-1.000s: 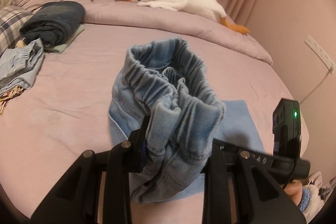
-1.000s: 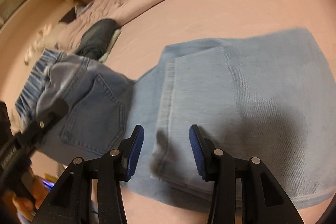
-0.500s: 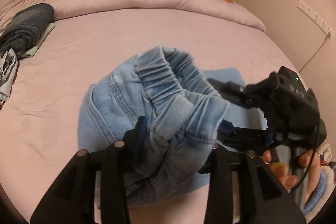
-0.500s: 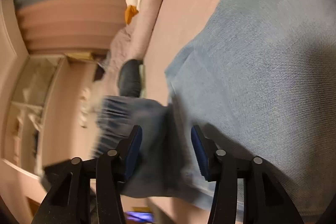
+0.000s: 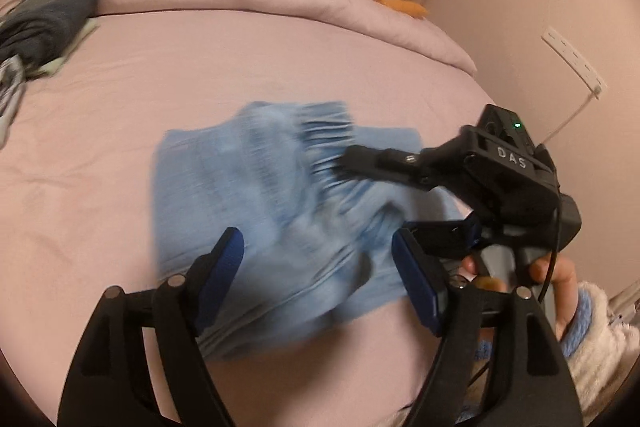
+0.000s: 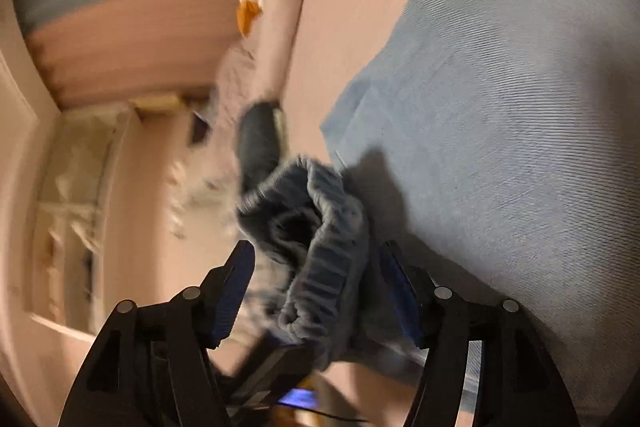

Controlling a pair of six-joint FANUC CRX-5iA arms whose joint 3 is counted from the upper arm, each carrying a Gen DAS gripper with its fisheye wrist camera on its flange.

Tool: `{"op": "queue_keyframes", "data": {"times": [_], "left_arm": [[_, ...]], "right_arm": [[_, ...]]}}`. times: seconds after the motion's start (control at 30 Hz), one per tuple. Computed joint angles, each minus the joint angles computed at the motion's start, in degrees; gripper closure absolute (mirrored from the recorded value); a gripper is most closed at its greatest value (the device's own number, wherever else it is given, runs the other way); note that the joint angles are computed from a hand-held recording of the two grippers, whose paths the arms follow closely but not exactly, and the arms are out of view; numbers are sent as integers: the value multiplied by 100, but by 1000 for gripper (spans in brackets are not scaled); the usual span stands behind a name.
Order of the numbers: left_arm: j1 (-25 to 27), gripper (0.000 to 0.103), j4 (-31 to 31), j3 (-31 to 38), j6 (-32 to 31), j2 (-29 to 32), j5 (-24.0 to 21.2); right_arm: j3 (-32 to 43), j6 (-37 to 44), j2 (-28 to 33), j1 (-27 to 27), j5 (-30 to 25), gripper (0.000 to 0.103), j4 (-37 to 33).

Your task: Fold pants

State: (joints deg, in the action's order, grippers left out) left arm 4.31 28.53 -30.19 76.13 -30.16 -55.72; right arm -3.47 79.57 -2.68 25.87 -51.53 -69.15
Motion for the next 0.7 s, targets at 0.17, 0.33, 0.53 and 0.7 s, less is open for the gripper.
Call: {"op": "queue_keyframes", "data": {"times": [0.17,0.33,0.53,0.7], "left_arm": [[711,26,-356,-188,361,-506,-479],[1248,26,-278,-405,497,-728,-831],[1329,26,-270,-388,523,-813,-911],[1284,26,-292,-375,490,-779,-927]], "right_arm": [[315,-413,49,442,-120,37,1088],[552,-1148,106,1073,-110,36,2623],[417,-1019,-63,1733,264,73,3994],[155,-587,-589,1512,751,76,3752]]}}
